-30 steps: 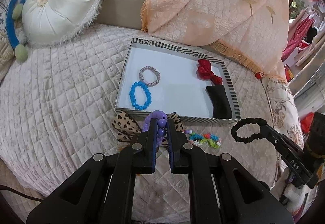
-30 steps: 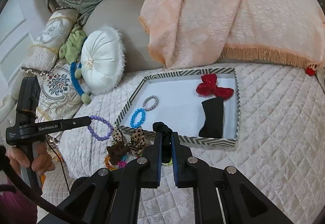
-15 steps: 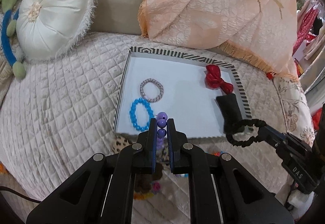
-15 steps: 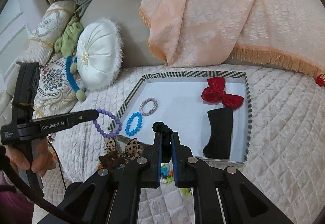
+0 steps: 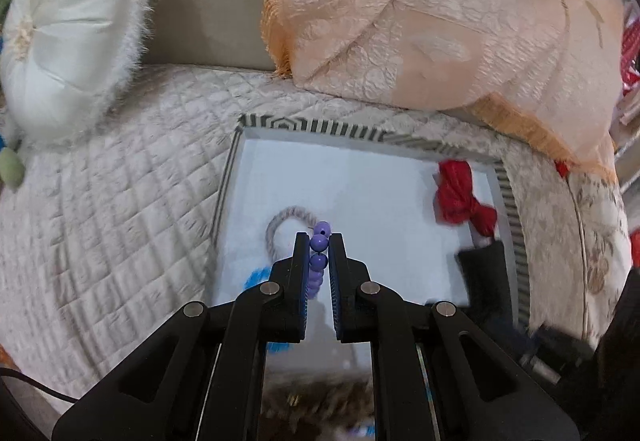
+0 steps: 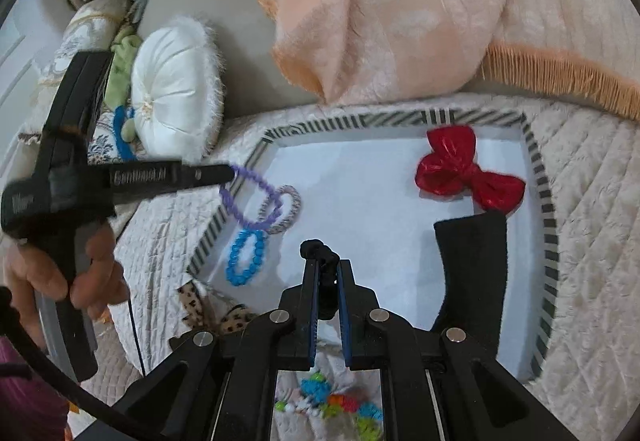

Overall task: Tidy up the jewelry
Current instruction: 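Place the purple bracelet in the striped tray with the left gripper while the right gripper places the scrunchie there, then withdraw both open grippers from the tray over the remaining jewelry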

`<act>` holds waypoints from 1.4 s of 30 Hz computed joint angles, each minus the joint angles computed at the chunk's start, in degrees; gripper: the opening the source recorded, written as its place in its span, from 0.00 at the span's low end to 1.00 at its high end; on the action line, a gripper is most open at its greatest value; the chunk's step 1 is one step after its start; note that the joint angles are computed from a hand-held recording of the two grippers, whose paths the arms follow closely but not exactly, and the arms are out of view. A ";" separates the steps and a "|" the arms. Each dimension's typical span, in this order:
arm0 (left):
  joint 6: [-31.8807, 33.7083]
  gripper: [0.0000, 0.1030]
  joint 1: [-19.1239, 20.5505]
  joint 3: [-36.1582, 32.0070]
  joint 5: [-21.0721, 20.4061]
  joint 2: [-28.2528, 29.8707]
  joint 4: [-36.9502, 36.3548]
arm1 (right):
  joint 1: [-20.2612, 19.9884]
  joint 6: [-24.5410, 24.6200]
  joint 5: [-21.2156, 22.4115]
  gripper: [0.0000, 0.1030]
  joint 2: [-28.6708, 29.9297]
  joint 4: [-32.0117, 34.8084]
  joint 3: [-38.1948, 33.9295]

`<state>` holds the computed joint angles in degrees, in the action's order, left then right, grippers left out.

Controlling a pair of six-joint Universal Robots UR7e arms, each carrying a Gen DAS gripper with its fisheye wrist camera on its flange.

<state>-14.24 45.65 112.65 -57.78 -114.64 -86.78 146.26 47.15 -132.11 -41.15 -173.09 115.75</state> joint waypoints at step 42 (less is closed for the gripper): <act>-8.38 0.32 -6.34 2.13 9.18 -10.80 13.35 | 6.36 12.86 -5.92 0.36 0.43 23.84 -5.87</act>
<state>-22.62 39.32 114.78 -48.60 -125.44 -73.43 152.63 60.01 -138.02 -40.72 -149.25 109.88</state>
